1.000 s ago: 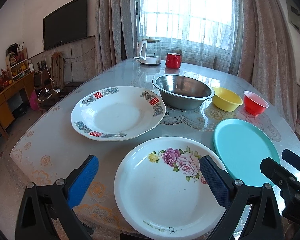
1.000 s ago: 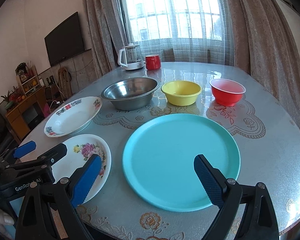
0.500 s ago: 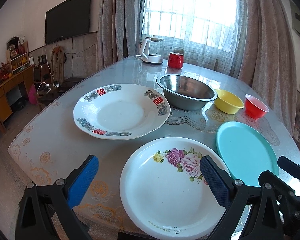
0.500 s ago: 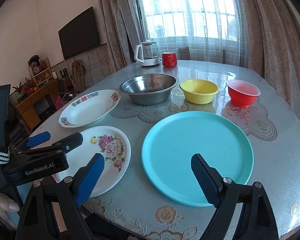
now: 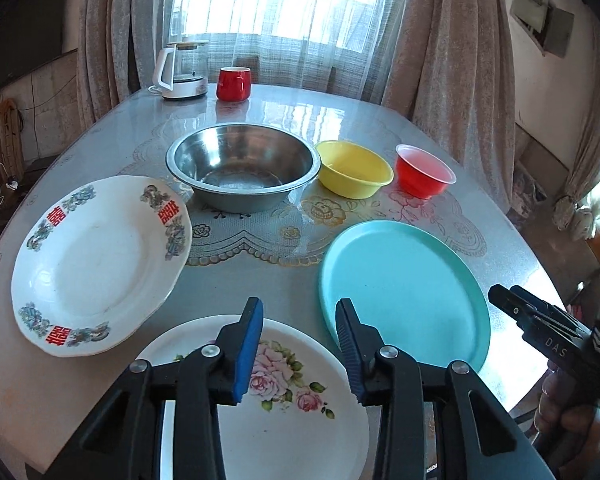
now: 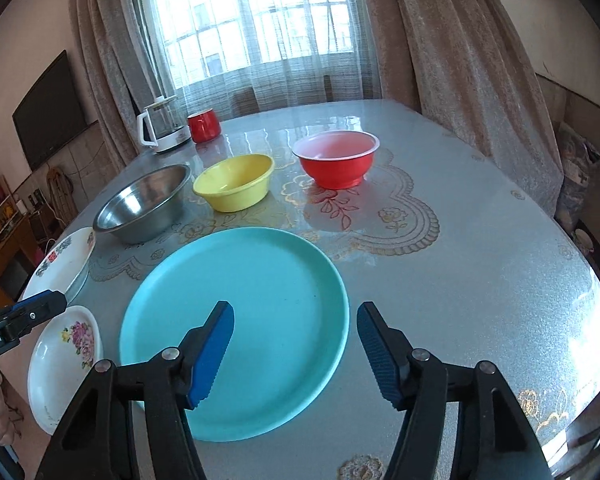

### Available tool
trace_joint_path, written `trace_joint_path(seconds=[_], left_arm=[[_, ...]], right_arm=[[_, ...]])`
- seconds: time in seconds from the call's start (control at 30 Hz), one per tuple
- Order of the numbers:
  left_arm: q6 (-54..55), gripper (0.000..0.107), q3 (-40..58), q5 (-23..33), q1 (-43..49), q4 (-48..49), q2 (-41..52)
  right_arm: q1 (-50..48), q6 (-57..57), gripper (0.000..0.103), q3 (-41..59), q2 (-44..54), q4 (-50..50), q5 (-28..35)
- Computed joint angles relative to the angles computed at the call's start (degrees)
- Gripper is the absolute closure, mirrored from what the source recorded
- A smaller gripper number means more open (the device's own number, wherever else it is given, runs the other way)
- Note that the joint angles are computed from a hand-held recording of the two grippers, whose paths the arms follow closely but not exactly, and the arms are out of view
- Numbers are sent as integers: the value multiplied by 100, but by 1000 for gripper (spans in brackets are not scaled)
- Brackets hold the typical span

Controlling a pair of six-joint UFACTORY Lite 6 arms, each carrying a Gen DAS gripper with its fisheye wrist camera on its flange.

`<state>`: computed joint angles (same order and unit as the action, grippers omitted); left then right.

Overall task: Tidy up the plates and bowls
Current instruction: 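Close the left gripper on the rim of the pink-rose plate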

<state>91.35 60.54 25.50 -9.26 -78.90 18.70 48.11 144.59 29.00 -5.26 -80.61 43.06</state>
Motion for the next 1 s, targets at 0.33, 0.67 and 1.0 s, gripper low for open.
trace_joint_path(seconds=[0.33, 0.67, 1.0], left_arm=[[-3162, 84, 2197, 71, -751, 3010, 1810], [-3953, 94, 2752, -339, -1079, 3976, 2370], [-4777, 94, 3164, -414, -922, 4812, 2604]], right_arm=[[-853, 899, 70, -554, -34, -850, -822], [-926, 1203, 85, -281, 603, -1446, -932], [-1262, 1206, 90, 247, 1074, -2069, -1249]])
